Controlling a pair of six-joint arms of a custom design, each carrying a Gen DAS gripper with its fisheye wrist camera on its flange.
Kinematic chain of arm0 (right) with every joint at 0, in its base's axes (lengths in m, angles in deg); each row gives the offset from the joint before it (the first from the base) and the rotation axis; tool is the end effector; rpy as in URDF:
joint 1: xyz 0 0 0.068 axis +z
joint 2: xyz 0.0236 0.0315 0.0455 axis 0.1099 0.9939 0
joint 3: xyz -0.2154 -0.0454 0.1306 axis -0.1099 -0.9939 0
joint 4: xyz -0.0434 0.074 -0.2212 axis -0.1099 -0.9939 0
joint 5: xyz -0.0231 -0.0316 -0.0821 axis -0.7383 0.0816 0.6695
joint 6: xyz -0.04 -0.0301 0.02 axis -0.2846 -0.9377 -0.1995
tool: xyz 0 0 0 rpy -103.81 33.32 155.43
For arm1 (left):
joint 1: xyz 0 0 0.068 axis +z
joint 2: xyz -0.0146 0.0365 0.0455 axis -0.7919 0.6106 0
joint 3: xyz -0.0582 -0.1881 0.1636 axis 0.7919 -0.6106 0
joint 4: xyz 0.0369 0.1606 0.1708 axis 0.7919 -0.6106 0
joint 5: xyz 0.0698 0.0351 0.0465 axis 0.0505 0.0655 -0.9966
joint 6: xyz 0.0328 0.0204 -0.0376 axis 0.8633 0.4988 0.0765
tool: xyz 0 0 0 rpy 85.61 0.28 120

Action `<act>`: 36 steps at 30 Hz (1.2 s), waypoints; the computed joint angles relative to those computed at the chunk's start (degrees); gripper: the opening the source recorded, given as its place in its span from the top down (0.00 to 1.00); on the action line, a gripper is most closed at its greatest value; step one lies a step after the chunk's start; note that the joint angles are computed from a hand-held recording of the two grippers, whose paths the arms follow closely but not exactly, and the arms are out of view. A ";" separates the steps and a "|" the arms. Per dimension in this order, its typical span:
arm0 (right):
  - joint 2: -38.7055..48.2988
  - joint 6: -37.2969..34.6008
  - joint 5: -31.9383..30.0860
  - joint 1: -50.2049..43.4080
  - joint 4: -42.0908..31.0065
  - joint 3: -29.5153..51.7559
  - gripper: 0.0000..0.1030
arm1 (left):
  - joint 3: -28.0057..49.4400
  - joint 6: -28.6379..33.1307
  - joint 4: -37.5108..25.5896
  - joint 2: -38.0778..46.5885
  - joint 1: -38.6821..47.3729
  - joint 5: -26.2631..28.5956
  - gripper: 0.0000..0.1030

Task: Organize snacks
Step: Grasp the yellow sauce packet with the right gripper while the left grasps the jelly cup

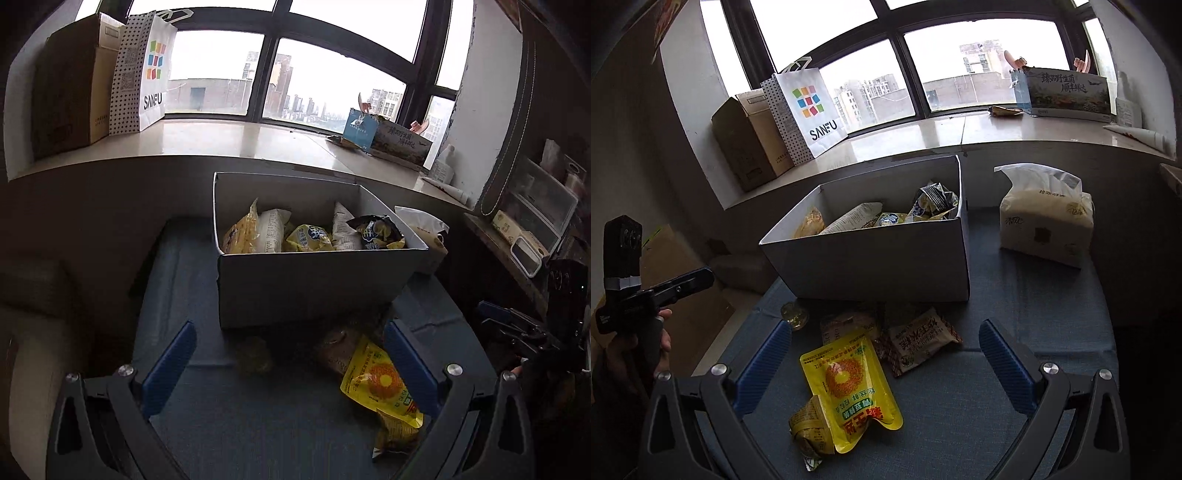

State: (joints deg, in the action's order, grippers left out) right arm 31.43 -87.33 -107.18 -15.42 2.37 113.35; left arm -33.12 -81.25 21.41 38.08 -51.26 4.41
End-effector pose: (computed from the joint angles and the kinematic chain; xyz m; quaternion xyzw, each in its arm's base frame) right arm 0.1849 -0.0530 0.1752 -0.0108 0.9006 0.1580 0.4048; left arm 0.2607 -0.0109 0.1945 0.1318 0.8938 -0.1875 0.3856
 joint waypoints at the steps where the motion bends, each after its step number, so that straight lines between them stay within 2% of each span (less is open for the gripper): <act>1: 0.43 0.24 0.45 0.25 0.25 -0.78 0.00 | -0.69 0.20 -0.11 0.07 0.49 0.11 0.00; 6: 2.71 0.81 4.57 4.39 3.87 -3.91 0.00 | -4.32 2.04 -0.19 -0.88 2.83 1.15 0.00; 9: 7.31 2.53 6.54 8.09 5.71 -2.50 0.00 | -5.47 2.66 -0.48 -1.32 3.75 1.49 0.00; 12: 10.94 2.94 12.72 14.34 8.50 -1.33 0.00 | -6.41 3.24 -0.77 -1.98 4.12 1.54 0.00; 17: 18.42 3.43 19.07 23.61 8.63 2.00 0.00 | -8.05 4.85 -0.87 -2.51 4.27 0.56 0.00; 20: 23.99 3.18 26.70 29.22 9.24 3.68 0.00 | -8.30 5.25 -0.84 -1.81 4.28 0.26 0.00; 23: 28.69 2.45 26.95 30.38 8.23 4.97 0.00 | -8.33 5.95 -0.80 -0.89 4.22 0.12 0.00; 24: 29.31 2.22 26.57 30.05 8.89 4.59 0.09 | -8.41 5.99 -0.50 -0.51 4.03 -0.27 0.00; 25: 29.31 2.12 26.50 29.66 9.43 3.99 0.23 | -8.29 6.06 -0.30 0.17 3.90 -0.61 0.00; 27: 27.32 1.72 26.20 28.86 10.74 2.24 0.37 | -8.26 5.77 0.31 1.34 3.56 -1.18 0.00; 28: 25.99 1.59 24.16 27.49 10.77 1.45 0.63 | -8.20 5.83 0.72 2.18 3.55 -1.15 0.00; 31: 22.49 0.17 19.02 23.86 8.88 0.13 0.74 | -7.67 5.58 2.43 5.16 2.26 -2.59 0.00; 34: 16.34 -1.33 17.55 21.41 6.04 -1.87 0.77 | -5.88 5.78 4.71 9.85 0.88 -3.32 0.00; 36: 12.58 -1.66 13.77 18.25 3.79 -2.70 0.77 | -3.63 4.99 6.16 13.72 -0.23 -4.17 0.00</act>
